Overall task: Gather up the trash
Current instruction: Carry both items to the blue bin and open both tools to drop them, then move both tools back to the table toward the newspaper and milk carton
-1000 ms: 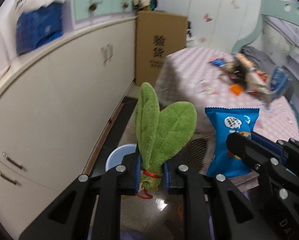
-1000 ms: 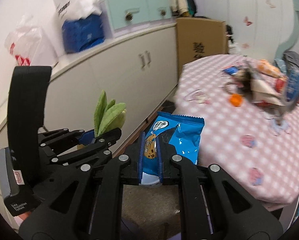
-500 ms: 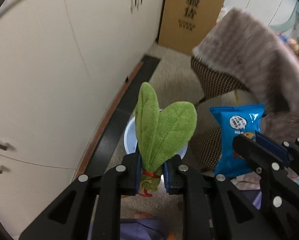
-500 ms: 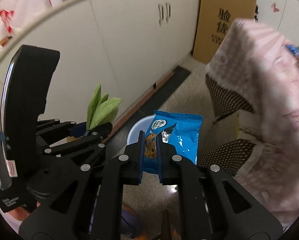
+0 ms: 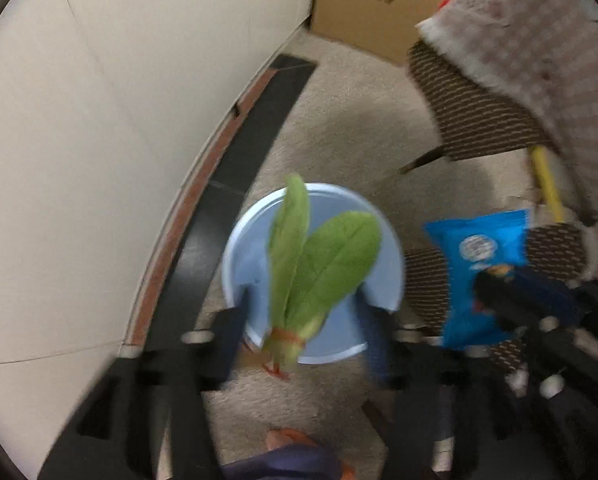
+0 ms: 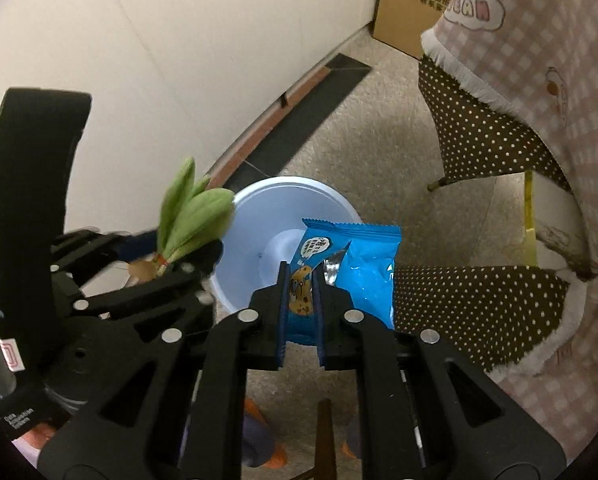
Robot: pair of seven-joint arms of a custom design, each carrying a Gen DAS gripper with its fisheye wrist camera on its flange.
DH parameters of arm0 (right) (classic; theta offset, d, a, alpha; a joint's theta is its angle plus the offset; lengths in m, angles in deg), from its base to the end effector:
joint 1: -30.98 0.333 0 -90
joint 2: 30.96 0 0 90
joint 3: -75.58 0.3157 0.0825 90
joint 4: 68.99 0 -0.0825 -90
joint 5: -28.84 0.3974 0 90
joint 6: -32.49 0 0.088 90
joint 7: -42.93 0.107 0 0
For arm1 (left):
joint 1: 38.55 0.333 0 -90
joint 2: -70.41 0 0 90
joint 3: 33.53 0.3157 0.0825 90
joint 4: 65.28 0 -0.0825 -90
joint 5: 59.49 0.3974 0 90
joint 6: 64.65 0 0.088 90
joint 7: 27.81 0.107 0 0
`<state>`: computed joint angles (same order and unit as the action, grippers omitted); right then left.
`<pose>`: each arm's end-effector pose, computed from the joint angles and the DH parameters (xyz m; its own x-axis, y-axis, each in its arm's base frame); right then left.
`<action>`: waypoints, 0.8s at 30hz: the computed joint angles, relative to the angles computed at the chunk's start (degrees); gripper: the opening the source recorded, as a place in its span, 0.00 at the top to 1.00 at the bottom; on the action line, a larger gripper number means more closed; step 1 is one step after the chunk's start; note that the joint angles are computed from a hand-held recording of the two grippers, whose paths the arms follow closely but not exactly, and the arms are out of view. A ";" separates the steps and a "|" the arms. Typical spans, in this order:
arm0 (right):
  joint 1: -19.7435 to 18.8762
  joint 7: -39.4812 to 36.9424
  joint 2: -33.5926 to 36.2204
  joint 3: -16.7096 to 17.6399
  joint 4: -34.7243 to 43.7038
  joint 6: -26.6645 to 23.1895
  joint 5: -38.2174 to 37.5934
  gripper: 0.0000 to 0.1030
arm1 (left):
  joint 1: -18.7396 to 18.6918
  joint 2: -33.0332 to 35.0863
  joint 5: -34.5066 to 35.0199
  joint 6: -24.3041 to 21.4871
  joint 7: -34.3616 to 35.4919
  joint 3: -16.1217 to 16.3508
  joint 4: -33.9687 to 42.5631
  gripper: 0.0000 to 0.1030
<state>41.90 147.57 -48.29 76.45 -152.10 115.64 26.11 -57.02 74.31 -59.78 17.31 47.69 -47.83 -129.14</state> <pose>0.4209 0.0841 0.8215 -0.0581 -0.9979 -0.0291 -0.9514 0.0642 -0.3011 0.4673 -0.2921 0.7881 -0.3205 -0.9436 0.0827 -0.9266 0.2942 -0.2341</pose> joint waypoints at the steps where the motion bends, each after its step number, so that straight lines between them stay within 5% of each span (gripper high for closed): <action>1: -0.04 -0.18 0.25 -0.64 -0.32 0.09 1.26 0.89 | 0.16 0.01 -0.34 0.22 -0.03 0.14 -0.57 0.36; 3: -0.24 -0.54 0.94 -1.52 -0.34 -0.62 3.34 0.86 | 0.19 0.40 -0.41 -0.16 -0.52 0.17 -0.64 0.36; 7: -1.24 1.11 -0.01 -0.96 -1.51 -0.84 0.93 0.50 | 0.27 -0.79 0.58 -0.79 -1.37 0.25 -2.32 0.36; 8: -1.22 0.90 -0.67 -1.12 -2.01 -0.33 1.18 0.48 | 0.44 -1.18 0.26 -0.90 -1.39 0.30 -2.69 0.36; 24: 0.24 -0.48 -5.60 0.68 6.55 -4.78 0.30 0.48 | -2.13 -3.55 7.54 -7.57 -5.68 -2.49 8.53 0.33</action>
